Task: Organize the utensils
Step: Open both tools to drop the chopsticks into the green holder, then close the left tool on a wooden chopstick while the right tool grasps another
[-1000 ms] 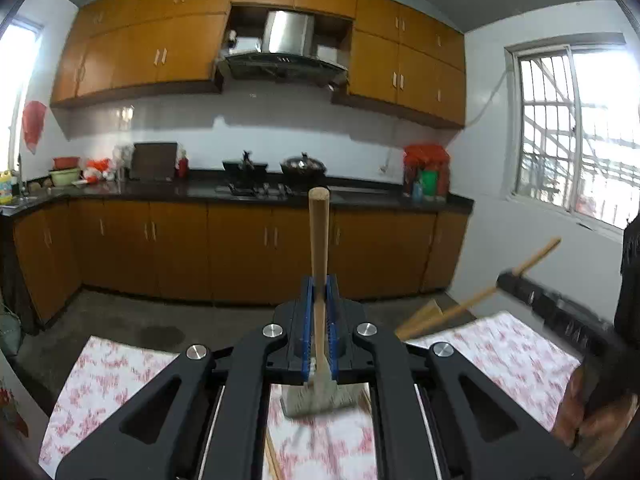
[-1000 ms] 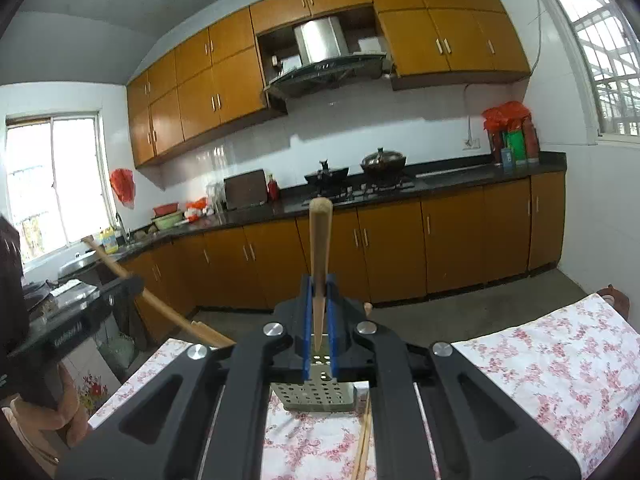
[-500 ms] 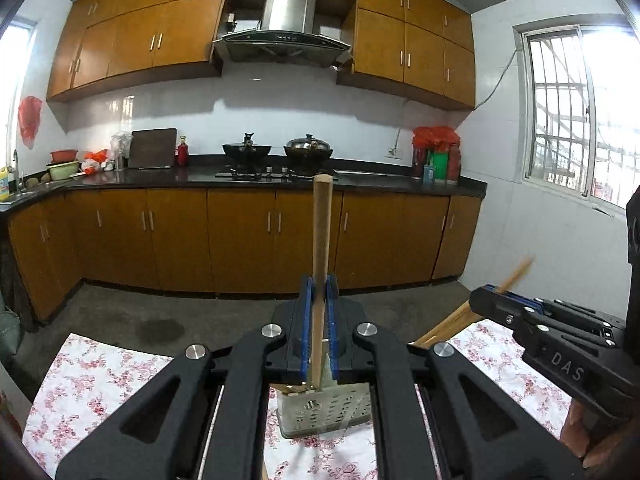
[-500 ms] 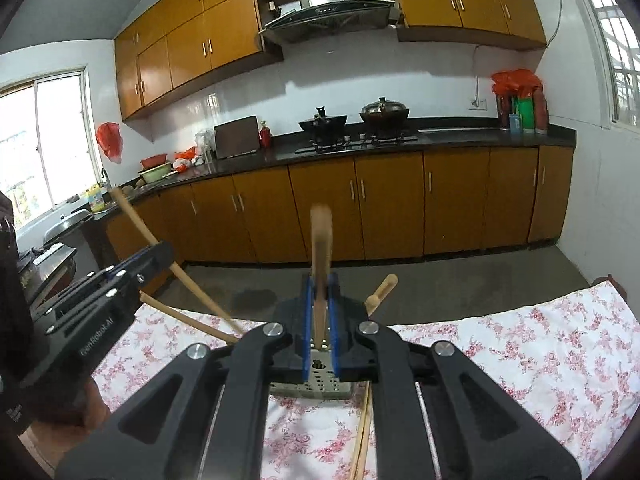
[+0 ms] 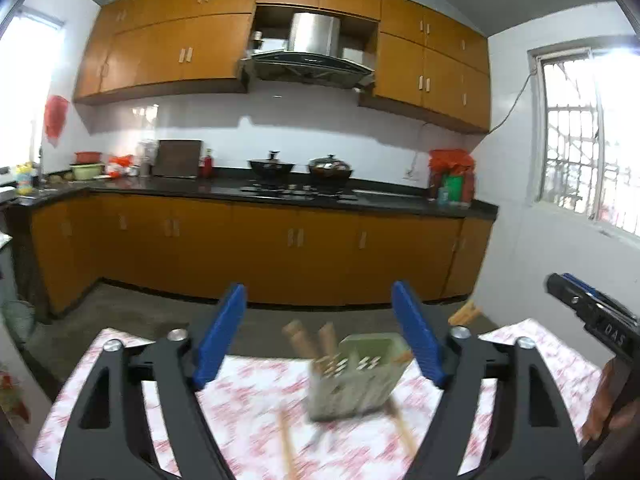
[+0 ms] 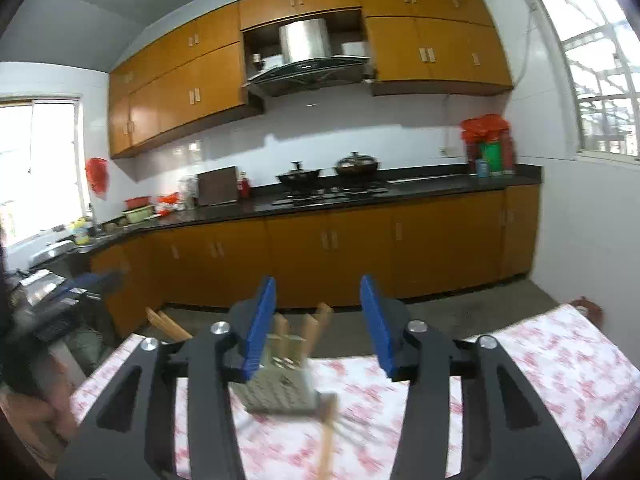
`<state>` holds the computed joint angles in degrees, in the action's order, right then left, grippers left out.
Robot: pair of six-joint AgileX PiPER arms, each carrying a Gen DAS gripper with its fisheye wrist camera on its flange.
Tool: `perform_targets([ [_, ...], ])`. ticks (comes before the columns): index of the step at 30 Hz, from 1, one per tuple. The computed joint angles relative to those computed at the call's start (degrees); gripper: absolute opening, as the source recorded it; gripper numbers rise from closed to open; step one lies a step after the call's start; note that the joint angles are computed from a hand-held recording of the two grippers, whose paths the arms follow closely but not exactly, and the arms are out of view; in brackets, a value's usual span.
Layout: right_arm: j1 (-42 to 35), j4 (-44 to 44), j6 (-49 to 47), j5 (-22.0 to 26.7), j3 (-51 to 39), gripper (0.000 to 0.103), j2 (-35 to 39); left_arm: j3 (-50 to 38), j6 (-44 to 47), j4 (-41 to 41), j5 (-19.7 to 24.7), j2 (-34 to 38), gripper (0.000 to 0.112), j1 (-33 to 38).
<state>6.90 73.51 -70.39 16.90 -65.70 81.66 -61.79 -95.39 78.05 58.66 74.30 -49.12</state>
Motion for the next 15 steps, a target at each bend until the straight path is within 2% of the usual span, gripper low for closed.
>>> perform_targets([
  [3, -1.58, -9.62, 7.14, -0.23, 3.95, 0.048, 2.43, 6.05, -1.19, -3.45, 6.77, -2.24, 0.085, -3.17],
  [5, -2.1, -19.04, 16.02, 2.09, 4.71, 0.042, 7.39, 10.85, -2.16, -7.53, 7.74, -2.61, 0.086, -2.98],
  [6, -2.28, -21.27, 18.07, 4.28, 4.88, 0.031, 10.55, 13.39, -3.1, -9.59, 6.71, -2.24, 0.086, -2.09],
  [7, -2.03, -22.73, 19.62, 5.94, 5.11, 0.024, 13.48, 15.2, -3.71, -11.43, 5.53, -1.53, 0.086, -1.21],
  [9, -1.05, -20.47, 17.61, 6.71, 6.47, 0.02, 16.74, 19.22, -5.44, -15.25, -0.01, 0.4, 0.081, 1.45],
  [11, 0.96, -17.95, 15.38, 5.35, 8.45, 0.019, 18.73, 22.29, -7.94, -17.29, -5.88, 2.11, 0.072, 3.16],
  [15, 4.23, -17.41, 15.3, 3.44, 8.51, 0.019, 20.24, 23.66, -10.83, -17.84, -11.92, 5.25, 0.066, 4.25],
])
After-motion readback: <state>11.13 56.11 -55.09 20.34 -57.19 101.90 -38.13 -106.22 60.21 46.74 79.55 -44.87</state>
